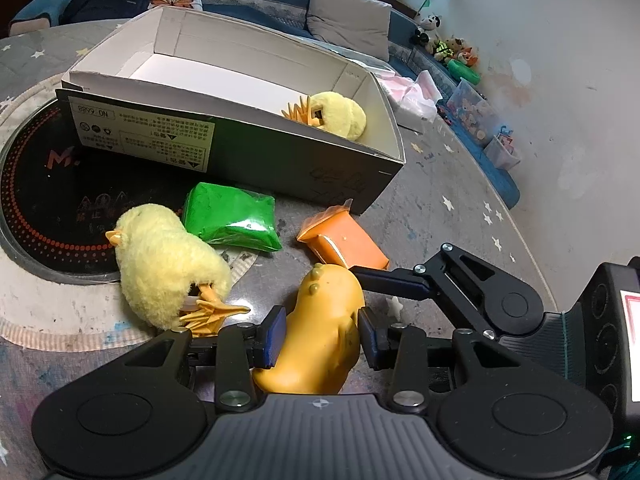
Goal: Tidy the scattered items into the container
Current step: 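Lift the yellow rubber duck with the left gripper over the box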
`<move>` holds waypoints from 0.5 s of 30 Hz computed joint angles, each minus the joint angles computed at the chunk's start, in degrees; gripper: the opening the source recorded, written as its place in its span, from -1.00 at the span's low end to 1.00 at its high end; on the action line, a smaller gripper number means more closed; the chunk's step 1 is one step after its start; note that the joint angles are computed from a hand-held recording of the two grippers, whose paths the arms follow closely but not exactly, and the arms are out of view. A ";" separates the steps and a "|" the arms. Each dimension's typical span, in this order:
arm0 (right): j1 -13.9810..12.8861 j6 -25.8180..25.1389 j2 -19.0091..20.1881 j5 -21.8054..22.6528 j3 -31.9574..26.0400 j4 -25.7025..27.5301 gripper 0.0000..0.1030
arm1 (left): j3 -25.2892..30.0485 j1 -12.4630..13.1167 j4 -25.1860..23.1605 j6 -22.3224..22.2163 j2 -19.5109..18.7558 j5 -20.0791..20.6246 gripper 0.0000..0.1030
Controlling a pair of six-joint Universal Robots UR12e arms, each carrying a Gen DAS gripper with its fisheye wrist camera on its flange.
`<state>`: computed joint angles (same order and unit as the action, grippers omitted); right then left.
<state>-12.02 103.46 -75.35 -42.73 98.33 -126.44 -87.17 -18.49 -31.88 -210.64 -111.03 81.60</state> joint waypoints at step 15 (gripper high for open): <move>0.38 0.86 0.39 0.24 0.14 -1.17 0.81 | 0.46 -0.03 -1.87 0.77 0.00 0.11 -0.13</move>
<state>-11.65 104.32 -74.96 -42.49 98.48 -127.61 -86.71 -18.53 -33.75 -209.88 -111.03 81.71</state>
